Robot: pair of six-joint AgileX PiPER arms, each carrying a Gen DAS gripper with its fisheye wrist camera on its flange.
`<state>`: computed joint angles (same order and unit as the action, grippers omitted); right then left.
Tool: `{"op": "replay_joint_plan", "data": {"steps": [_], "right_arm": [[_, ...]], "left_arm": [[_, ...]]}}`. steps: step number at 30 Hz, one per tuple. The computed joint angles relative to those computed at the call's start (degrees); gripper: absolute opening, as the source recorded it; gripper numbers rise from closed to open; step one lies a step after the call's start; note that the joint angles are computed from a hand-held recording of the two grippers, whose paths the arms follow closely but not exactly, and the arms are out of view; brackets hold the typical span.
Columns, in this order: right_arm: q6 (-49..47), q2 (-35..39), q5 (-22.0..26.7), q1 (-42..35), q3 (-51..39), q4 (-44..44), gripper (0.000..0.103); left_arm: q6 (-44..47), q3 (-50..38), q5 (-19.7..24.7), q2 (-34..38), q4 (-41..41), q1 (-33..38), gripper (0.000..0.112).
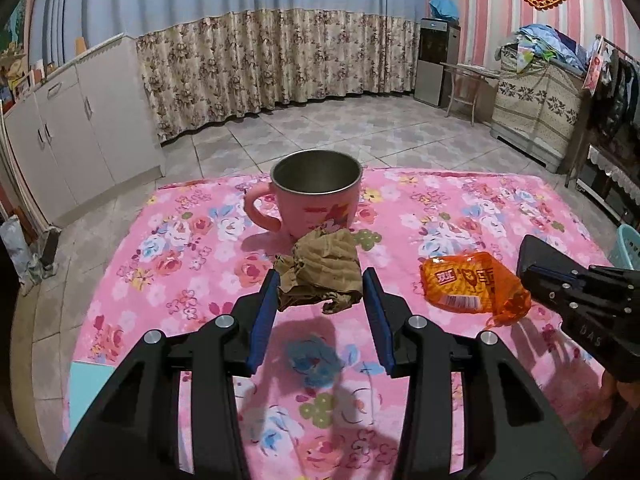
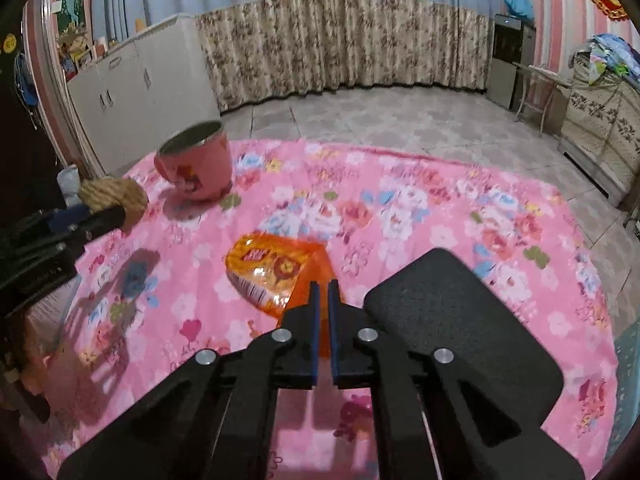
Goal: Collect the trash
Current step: 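Grasp the orange snack bag with the right tool while the left tool holds the paper, then lift the snack bag and brown paper and carry both over the blue basket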
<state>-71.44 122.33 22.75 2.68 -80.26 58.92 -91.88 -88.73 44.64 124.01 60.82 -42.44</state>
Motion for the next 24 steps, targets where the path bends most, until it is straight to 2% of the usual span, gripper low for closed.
{"op": "replay_joint_plan", "data": {"steps": [9,11,12,13,15,18,20,22,24], "right_arm": [[8.84,3.06,-2.45,3.18,-2.82,-6.34,0.006],[8.99,3.01,-3.68,3.59,-2.55,-6.14,0.024],[6.37,2.43,-5.22,3.79,-1.53,-3.28,0.048],[3.33,1.84,-6.29,3.95,-0.67,-0.25,0.059],[2.97,1.15,-7.64,4.52,-0.15,-0.59,0.059],[10.24,1.98,-7.24,4.90,-1.45,-7.68,0.071],[13.92,2.82,-7.01,5.33,-2.31,-11.17,0.071],[14.72,3.12,-7.15,5.82,-2.50,-12.13,0.078],[18.38,3.37,-7.29,6.55,-2.83,-16.33,0.080]], "left_arm": [[-1.81,4.55,-2.86,-2.11,0.19,1.76,0.041],[-1.52,4.75,-3.01,-2.22,0.12,1.88,0.041],[-1.58,4.92,-3.16,-2.32,0.16,1.94,0.041],[-1.72,4.91,-3.19,-2.32,0.20,1.92,0.041],[-2.20,5.52,-3.59,-2.71,0.57,2.07,0.041],[-3.23,6.36,-4.23,-3.23,1.05,2.26,0.041],[-3.55,6.59,-4.53,-3.43,1.20,2.29,0.041],[-3.71,6.81,-4.65,-3.56,1.40,2.32,0.041],[-4.02,7.19,-4.80,-3.93,1.65,2.24,0.041]]}}
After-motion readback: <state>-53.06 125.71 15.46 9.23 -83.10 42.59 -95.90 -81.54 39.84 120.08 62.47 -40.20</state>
